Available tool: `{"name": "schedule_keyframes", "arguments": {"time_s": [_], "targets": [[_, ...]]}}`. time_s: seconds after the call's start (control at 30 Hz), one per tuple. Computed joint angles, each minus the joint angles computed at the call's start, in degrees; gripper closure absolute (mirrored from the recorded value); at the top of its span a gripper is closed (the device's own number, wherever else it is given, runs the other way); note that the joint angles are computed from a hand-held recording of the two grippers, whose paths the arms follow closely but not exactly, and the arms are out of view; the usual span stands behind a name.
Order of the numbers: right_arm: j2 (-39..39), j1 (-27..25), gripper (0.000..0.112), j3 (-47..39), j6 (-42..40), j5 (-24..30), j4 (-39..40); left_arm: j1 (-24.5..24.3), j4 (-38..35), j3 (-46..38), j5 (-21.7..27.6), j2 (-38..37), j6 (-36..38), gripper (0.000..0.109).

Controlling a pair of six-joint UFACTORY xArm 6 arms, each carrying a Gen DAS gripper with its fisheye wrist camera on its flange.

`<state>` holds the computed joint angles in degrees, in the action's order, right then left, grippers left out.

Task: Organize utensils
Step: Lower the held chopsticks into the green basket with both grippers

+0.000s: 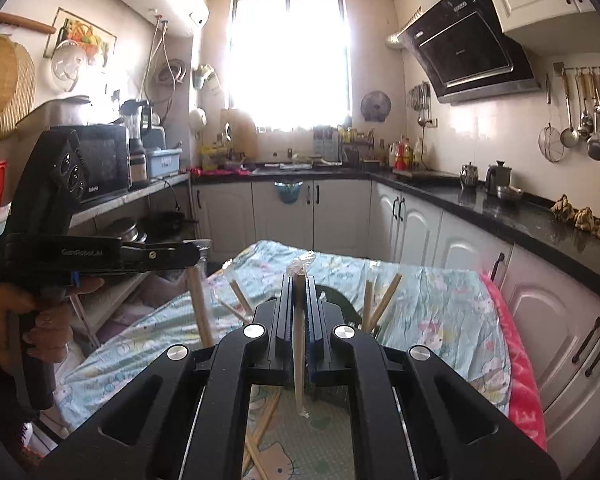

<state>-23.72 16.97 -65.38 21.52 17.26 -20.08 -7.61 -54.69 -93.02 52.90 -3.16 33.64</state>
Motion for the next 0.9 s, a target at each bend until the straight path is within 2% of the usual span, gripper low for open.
{"name": "schedule_keyframes", "arguments": {"time_s": [0.33, 0.53, 0.9], "targets": [[-0.88, -1.98, 0.107, -0.49, 4.57, -2.65, -2.86, -2.64, -0.08, -8.23, -1.91, 3.72, -0.91, 0.107], [-1.16, -3.37, 0.107, -0.67, 8.52, -4.33, -7.42, -4.26, 1.04, -14.41, -3.61, 7.12, -1.89, 0.107], [2.67, -4.88, 0.107, -6.35, 6.3, -6.12, -9.21, -5.01, 4.61, -26.74, -6.68, 14.74, -6.94, 0.107]]}}
